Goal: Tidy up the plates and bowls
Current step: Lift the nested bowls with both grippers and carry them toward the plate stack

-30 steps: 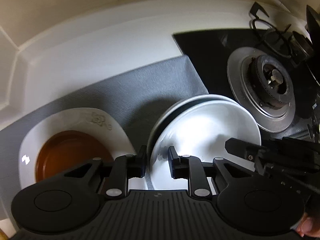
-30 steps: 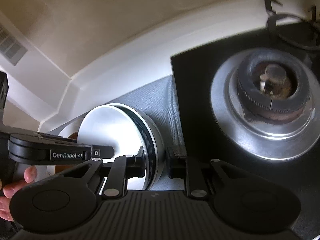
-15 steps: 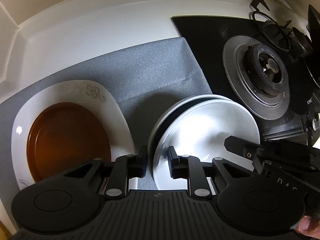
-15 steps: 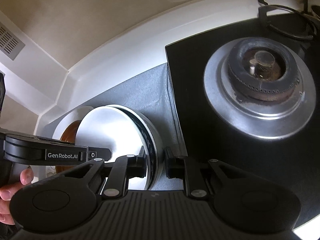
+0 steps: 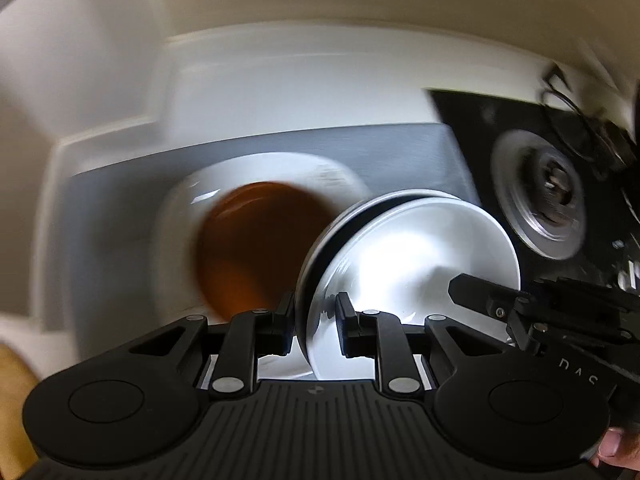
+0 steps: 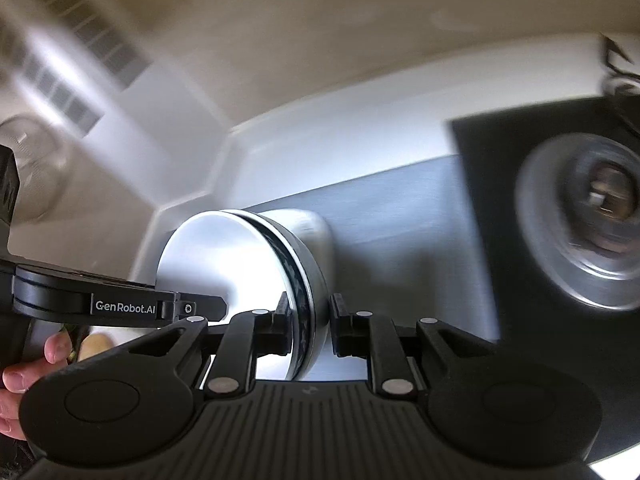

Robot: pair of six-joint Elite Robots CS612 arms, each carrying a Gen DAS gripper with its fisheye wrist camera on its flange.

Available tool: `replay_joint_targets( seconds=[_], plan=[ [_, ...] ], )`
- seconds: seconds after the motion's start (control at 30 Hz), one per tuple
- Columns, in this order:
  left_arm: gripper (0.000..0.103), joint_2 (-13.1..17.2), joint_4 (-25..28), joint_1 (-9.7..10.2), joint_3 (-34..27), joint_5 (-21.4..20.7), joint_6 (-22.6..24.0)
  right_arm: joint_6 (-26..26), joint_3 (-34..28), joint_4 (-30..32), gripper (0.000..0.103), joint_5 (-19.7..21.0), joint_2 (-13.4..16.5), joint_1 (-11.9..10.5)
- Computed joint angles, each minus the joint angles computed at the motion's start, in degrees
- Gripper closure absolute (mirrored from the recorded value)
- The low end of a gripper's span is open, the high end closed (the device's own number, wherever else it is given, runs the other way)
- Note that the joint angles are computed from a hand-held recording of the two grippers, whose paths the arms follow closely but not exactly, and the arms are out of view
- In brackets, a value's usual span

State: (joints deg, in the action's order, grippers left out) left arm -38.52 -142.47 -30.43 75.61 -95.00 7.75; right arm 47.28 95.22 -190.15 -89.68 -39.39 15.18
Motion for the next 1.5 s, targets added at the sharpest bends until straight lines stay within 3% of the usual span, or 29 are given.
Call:
replay_joint_targets(
  seconds=[0.3, 0.47, 0.6, 0.9, 1.37, 1.5],
  plan=[
    [0.08, -2.96, 0.97, 5.23, 3.33, 4.8, -9.43, -5.69, -12.42, 7.29, 0.083, 13.08, 5.07, 1.97],
    [0.08, -4.84, 2.45, 8.85, 4.6, 3.0, -14.13, -11.48, -18.35, 12.16, 0.082, 16.5, 6.43, 3.75],
    [0.08, -5.66, 3.58, 10.2, 5.65, 3.91, -16.13, -14.44, -22.36, 16.46, 0.082, 19.2, 7.71, 4.85],
    [0.08, -3.98, 10.83, 12.57, 4.62, -0.84, -17.3, -15.24, -24.21, 26.12, 0.082, 21.92, 8.82, 6.05],
    [0.081, -1.55, 9.69, 13.36, 4.38, -4.44, -17.06, -17.9, -27.89, 37.27, 0.082, 19.51, 10.38, 7.09],
    [0.081, -0.74, 9.85, 14.26, 3.71, -6.51, -17.08, -18.2, -28.43, 37.22, 0.081, 20.33, 10.76, 7.09]
  ],
)
